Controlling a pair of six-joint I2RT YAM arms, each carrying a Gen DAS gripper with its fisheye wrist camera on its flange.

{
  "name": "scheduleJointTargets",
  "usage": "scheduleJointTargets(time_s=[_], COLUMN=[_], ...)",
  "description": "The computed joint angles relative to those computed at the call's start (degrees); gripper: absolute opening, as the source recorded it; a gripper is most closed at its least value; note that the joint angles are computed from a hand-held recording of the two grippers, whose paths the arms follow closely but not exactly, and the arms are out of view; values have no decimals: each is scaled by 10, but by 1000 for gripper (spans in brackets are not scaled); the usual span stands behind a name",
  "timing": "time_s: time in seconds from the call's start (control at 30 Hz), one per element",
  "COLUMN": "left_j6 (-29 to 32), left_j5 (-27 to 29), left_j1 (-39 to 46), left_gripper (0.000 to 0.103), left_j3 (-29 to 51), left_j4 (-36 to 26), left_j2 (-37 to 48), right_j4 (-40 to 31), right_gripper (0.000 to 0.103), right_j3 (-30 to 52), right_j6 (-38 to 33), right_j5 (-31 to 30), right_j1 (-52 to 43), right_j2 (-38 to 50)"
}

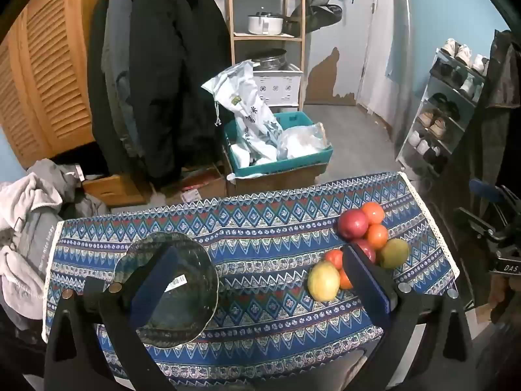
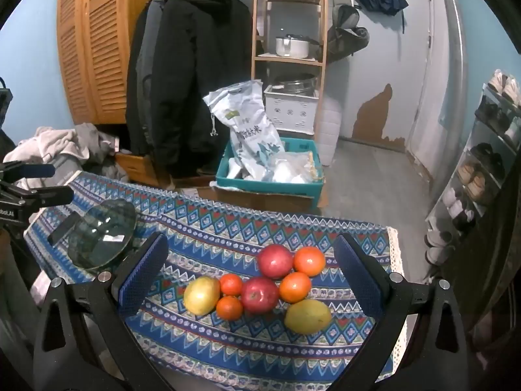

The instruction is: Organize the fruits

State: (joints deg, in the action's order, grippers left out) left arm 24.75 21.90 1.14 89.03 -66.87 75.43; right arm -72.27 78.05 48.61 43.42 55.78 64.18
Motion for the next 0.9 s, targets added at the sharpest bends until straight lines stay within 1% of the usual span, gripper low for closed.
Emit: scheduleJointTargets(time_s=[0.37, 0.57, 0.9], left_j6=[-5, -3, -6], left_j5=[-1, -1, -5], left_j1=[-4, -1, -2], left_gripper=[102, 102, 102], left_j3=[-3, 10, -19], left_j4=[5, 0, 20], left_j2=[-2, 7, -12], right_j4=[1, -1, 0], right_gripper=[100, 100, 100], right_j3=[1, 2, 4], right_j6=[0, 2, 1], right_j5=[-6, -4, -6], right_j1=[-2, -1, -2], right_j2=[-1, 0, 3])
